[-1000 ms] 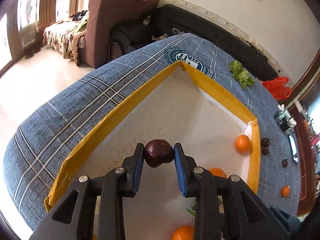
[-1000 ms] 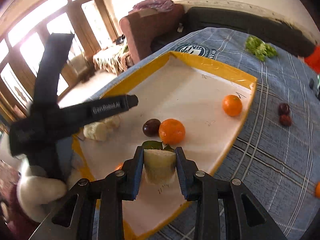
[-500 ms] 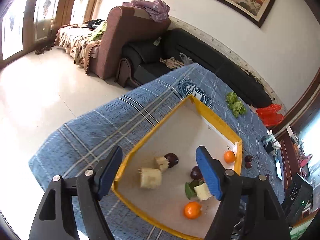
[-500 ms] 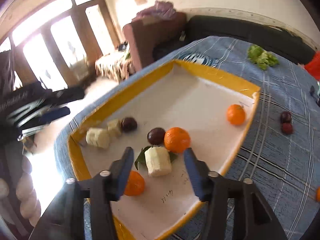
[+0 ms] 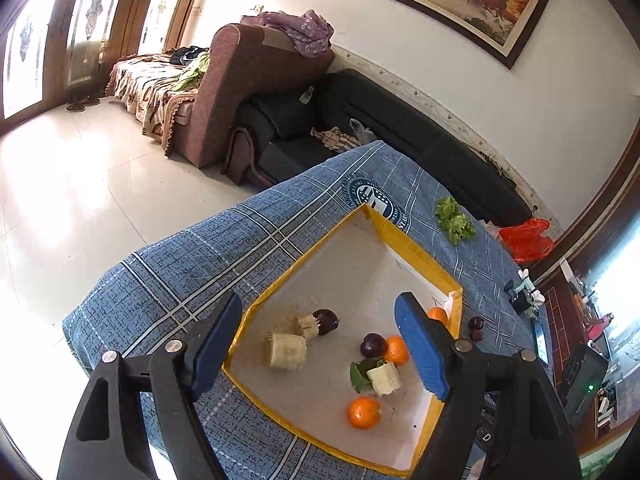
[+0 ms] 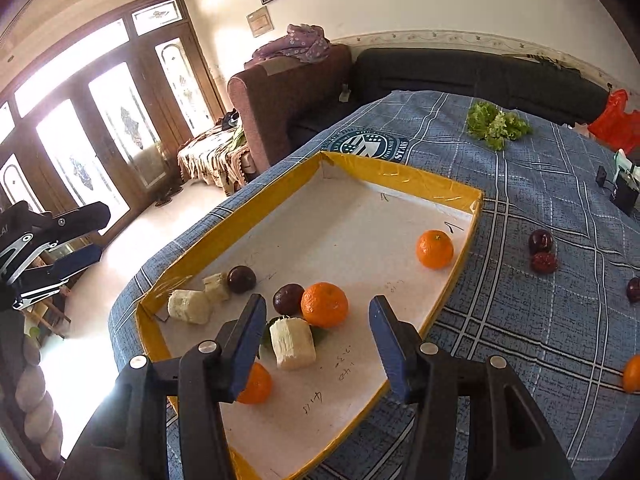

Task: Organize fruits
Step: 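Withdraw both open grippers from the tray toward the remaining fruits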

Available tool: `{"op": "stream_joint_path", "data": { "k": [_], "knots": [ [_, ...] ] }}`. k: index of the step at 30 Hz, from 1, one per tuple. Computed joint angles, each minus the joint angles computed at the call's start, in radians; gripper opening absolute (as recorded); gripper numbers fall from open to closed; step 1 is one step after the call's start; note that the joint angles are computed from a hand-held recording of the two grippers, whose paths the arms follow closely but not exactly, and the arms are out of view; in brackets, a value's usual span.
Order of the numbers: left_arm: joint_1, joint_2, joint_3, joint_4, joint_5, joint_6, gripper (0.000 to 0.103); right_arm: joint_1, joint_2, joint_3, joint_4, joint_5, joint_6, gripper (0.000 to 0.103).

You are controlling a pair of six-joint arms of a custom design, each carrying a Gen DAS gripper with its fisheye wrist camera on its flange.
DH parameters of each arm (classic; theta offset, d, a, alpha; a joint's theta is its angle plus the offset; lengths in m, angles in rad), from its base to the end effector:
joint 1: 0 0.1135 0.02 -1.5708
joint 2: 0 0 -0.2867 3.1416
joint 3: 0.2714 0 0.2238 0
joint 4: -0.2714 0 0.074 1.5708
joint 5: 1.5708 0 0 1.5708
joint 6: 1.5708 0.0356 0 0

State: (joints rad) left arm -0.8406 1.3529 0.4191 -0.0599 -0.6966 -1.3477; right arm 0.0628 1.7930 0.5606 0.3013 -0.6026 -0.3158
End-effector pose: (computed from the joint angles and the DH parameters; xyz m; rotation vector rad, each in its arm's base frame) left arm 0.1436 -0.1261 0.1709 -0.8046 2.1317 -0.2201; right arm 0.2712 0.0373 0.1268 -0.6847 2.2790 0.6308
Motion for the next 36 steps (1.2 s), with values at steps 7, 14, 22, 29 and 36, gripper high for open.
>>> {"op": "stream_joint_path", "data": {
  "k": [7,14,22,29,36],
  "knots": [
    [-0.087,0.012,0.084,-0.145,-0.051,-0.079,0.082,-0.041,-0.010,-0.002,-0.016,-0.012,-0.010,0.059],
    [-0.218,0.025,0.160,-0.232,-0.149,-0.143,0.084,-0.097,-0.051,-0.022,-0.043,-0.048,-0.029,0.059],
    [-0.300,0.094,0.258,-0.190,-0.158,-0.098,0.084,-0.277,-0.147,-0.055,-0.130,-0.139,-0.113,0.059],
    [-0.360,0.215,0.406,-0.111,-0.154,0.028,0.084,-0.583,-0.216,-0.004,-0.303,-0.238,-0.284,0.059],
    [-0.332,0.312,0.639,-0.040,-0.018,0.265,0.084,-0.954,-0.176,0.257,-0.503,-0.361,-0.379,0.060]
  ]
}}
